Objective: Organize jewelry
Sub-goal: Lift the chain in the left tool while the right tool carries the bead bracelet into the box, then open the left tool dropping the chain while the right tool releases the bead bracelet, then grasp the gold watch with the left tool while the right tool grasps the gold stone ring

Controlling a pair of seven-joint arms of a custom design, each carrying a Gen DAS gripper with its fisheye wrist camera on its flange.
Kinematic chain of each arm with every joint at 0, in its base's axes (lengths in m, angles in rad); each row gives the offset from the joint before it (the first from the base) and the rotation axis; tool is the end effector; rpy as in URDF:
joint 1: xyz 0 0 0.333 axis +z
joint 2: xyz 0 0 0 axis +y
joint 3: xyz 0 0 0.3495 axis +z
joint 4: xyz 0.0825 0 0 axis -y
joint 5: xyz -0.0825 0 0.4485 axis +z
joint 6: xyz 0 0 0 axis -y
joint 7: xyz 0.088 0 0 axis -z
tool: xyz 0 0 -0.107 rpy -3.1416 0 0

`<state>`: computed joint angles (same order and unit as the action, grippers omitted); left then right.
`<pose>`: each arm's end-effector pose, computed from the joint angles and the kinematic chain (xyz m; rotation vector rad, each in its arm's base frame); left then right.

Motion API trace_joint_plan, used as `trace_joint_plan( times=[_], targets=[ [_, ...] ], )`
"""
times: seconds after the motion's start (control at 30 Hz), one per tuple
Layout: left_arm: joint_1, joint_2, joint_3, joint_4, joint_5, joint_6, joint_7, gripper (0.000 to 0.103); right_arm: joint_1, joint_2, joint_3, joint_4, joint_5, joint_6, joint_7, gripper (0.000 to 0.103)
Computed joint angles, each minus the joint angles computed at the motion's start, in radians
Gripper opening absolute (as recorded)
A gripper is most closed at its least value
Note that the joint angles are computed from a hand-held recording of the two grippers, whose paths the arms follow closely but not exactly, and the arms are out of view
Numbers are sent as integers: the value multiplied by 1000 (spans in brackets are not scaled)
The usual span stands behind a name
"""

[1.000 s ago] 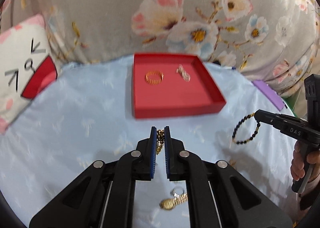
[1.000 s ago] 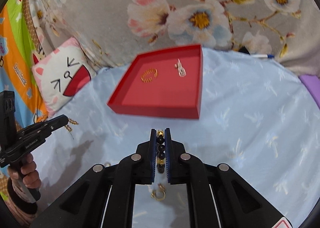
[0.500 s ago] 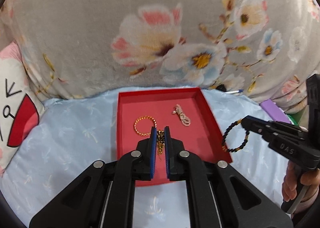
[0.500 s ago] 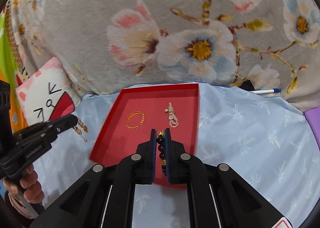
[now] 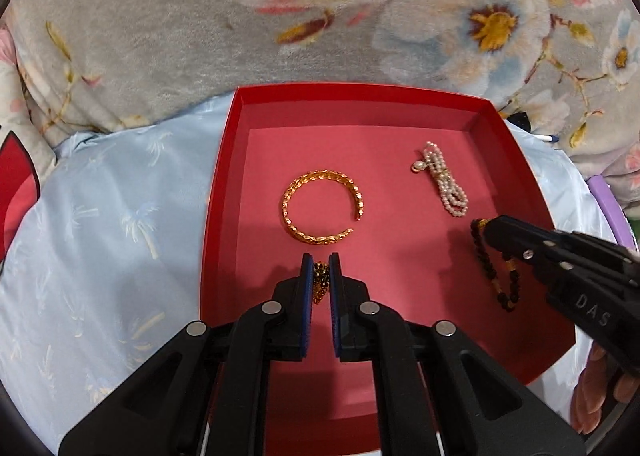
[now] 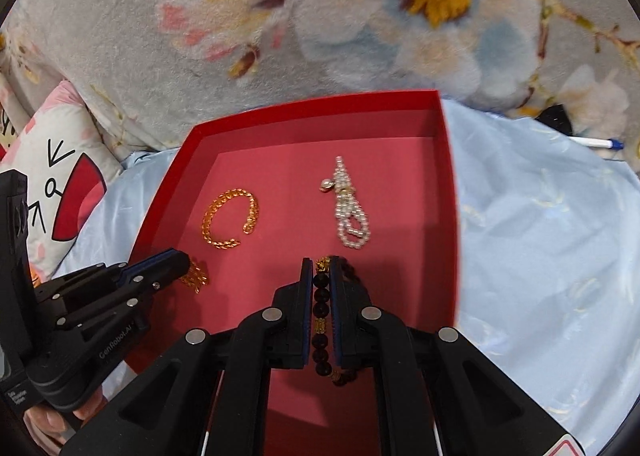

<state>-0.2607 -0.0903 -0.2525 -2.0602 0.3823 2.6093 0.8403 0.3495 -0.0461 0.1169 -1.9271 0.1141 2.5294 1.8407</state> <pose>0.5432 -0.3203 0.5534 -1.8029 1.9080 -0.7729 0.5836 0.2939 0.5952 -1.8790 1.6547 -0.2359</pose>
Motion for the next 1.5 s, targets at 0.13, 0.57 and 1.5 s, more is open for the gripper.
trace_joint_plan(
  times=[0.13,0.57,1.5],
  targets=[
    [6,-3,1,-4,22,10,-36,22,7,17,0,35,46,-39,-49,11],
    [25,-192,-26,-136,119,57,-112,43,-5,-192,13,-102,71,26,-86,14],
    [-274,-711,-25,-687,-165,20,66,70,78,-847,126,-685,119,-162,76,29]
  ],
)
